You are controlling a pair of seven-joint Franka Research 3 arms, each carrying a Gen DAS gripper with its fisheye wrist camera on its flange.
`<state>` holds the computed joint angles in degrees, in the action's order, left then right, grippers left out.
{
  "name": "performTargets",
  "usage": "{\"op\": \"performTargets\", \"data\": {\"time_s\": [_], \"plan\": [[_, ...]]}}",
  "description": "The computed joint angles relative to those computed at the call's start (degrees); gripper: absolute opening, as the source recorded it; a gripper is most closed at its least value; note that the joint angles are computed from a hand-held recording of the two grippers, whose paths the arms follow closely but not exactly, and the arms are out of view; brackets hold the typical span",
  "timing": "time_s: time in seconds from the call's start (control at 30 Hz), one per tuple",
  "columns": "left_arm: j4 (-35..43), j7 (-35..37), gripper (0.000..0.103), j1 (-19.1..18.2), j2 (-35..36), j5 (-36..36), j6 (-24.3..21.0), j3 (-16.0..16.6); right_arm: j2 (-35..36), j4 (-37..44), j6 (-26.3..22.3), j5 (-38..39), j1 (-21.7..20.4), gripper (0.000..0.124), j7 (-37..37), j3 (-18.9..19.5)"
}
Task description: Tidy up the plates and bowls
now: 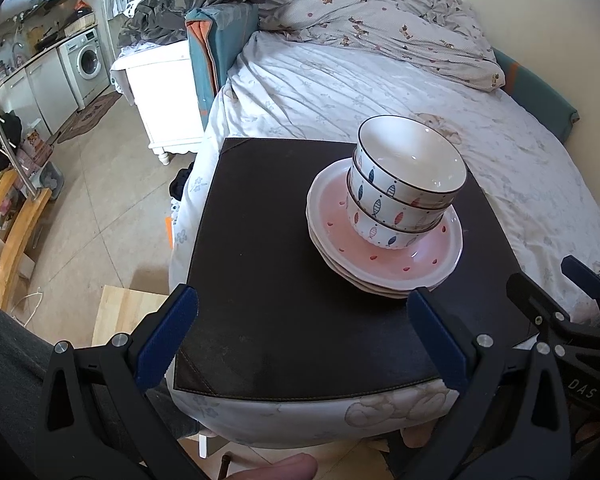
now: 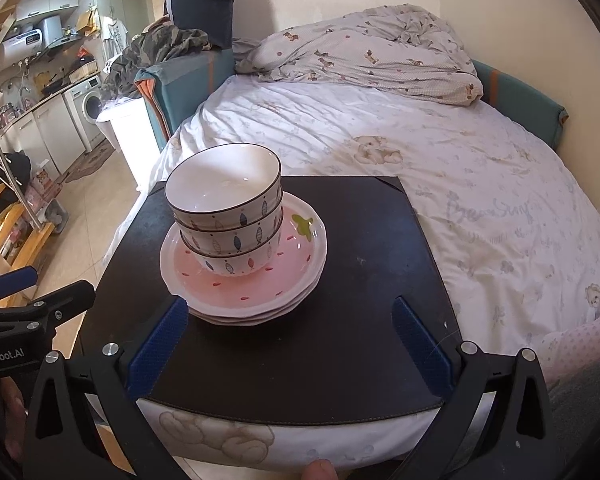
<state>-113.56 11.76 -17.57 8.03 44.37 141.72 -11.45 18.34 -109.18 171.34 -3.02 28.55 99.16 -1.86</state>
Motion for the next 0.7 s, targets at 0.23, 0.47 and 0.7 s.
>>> {"op": "performTargets", "data": {"time_s": [0.23,0.47,0.7], "plan": [[-0.13,0.11,0.103,-0.06,-0.22,-0.45,-0.38,-0.06,-0.17,-0.31,0.00,-0.55,0.29,0.103,0.82,-0.48],[-0.16,-0.19,0.103,-0.10,-0.37,-0.08,-0.34,-0.08,-0.19,-0.33,0.20,-1.02,0.57,0.103,1.59,-0.75],[0.15,0.05,0.103,-0.03,-0.18,-0.28,-0.67,-0.16,-0.38,-0.42,-0.01,-0.79,0.19,0.103,1.79,-0.48]]}}
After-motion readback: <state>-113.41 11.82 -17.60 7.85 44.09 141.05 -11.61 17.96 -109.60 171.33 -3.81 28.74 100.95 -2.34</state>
